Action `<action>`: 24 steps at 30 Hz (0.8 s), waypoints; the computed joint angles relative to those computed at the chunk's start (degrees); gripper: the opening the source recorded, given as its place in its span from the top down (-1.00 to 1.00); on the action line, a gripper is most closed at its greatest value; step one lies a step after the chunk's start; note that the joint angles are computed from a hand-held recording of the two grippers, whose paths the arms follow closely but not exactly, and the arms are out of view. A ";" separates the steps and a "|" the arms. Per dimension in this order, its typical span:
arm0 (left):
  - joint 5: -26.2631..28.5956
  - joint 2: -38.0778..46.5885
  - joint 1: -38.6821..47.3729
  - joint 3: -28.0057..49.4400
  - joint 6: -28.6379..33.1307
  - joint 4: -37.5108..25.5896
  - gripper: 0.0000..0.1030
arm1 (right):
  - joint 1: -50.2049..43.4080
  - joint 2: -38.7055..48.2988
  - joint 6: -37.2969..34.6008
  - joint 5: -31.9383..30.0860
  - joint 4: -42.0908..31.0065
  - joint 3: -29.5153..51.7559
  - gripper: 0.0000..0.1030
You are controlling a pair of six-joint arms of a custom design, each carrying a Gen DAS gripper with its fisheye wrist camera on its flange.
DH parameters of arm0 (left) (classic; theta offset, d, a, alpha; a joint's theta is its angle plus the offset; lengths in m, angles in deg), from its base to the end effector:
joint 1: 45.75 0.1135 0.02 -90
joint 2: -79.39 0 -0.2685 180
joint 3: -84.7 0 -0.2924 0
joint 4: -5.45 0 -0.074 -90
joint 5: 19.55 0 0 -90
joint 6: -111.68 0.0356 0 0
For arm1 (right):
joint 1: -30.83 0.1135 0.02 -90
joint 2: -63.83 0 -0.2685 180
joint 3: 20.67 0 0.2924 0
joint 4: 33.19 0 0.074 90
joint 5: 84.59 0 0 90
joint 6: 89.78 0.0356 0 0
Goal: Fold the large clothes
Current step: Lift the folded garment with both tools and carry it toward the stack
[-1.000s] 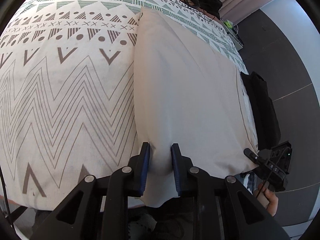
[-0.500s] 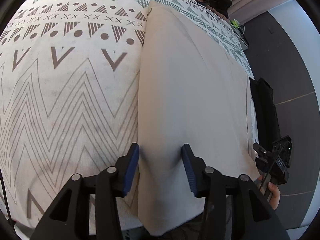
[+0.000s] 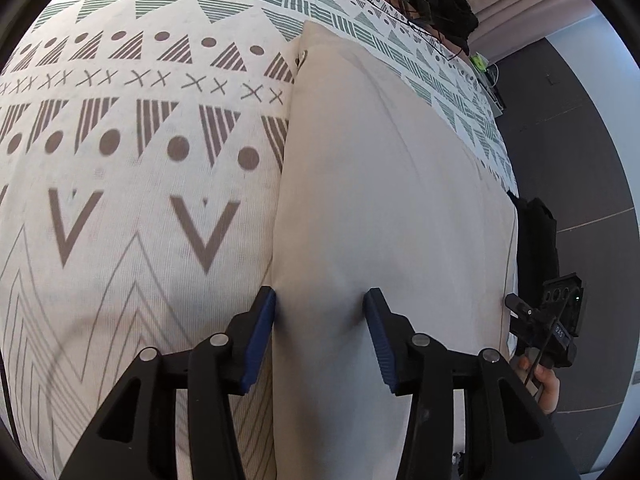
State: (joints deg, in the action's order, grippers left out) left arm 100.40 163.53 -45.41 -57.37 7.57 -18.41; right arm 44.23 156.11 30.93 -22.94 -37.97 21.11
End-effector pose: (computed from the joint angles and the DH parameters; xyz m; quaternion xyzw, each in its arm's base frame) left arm 0.2308 -0.0164 0.0710 -0.0753 0.9495 -0.2727 0.1355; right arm 0.2652 0.0806 0.0696 0.0670 0.9258 0.3253 0.1804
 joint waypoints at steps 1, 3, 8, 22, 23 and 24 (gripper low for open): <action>-0.04 1.37 0.08 0.96 -0.10 0.66 0.10 | -0.42 1.64 -0.19 -0.66 0.37 1.23 -0.48; -0.20 3.54 0.41 2.85 0.09 1.00 0.10 | -1.16 4.61 -0.68 -2.12 1.25 3.12 -0.46; -2.32 7.00 -0.48 7.12 -0.69 0.67 0.10 | -3.15 10.65 -4.27 -4.56 0.03 8.86 -0.45; -7.91 17.15 -4.61 16.18 -3.42 5.47 0.18 | -1.88 26.14 -4.28 -9.55 -3.73 25.94 0.43; -9.20 16.32 -5.10 16.21 -2.99 4.66 0.23 | -1.47 25.27 -4.59 -8.41 -4.08 25.75 0.54; -10.70 15.20 -6.00 16.12 -2.86 3.96 0.32 | -0.79 23.70 -4.91 -6.87 -4.05 25.03 0.62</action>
State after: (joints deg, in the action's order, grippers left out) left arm 89.70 178.72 -51.40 -41.25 4.70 -14.45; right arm 43.44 179.80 26.02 -29.81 -42.02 46.14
